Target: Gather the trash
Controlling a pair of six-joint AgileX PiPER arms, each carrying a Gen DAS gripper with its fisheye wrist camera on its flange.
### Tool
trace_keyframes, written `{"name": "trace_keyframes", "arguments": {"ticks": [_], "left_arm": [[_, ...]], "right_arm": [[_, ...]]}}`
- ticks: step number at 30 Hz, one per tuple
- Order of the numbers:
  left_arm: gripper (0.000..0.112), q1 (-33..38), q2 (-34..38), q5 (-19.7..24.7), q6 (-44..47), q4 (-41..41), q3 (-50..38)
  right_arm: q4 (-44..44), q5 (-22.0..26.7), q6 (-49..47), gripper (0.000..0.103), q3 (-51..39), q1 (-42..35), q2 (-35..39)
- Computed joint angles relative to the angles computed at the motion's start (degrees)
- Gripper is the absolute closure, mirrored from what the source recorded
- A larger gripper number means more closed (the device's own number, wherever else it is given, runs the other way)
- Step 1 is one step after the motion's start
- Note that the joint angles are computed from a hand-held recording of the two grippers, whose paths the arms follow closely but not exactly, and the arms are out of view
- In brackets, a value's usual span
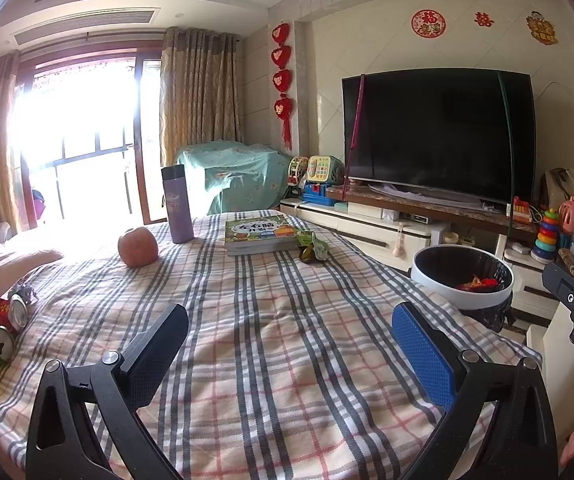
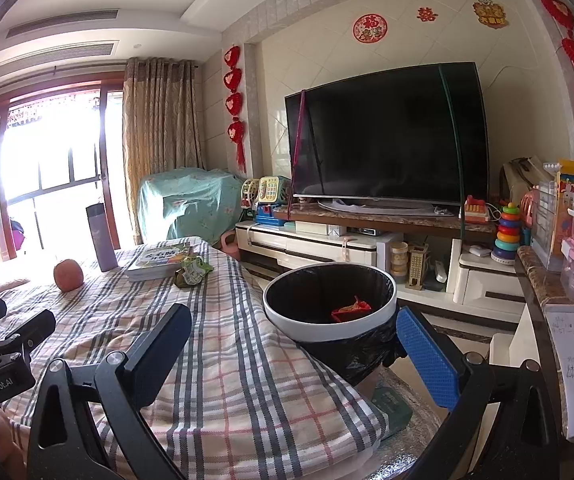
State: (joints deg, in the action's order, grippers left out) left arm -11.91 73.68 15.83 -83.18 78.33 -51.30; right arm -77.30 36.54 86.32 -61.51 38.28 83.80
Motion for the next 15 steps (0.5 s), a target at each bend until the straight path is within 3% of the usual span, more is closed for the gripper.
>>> {"name": "trace_keyframes", "arguments": {"ticks": [15], "left_arm": [[0.01, 0.25, 0.07, -0.39, 0.39, -0.15, 0.0]], "right_arm": [[0.12, 0.13, -0.01, 0.0, -0.01, 0.14, -0.01]]}}
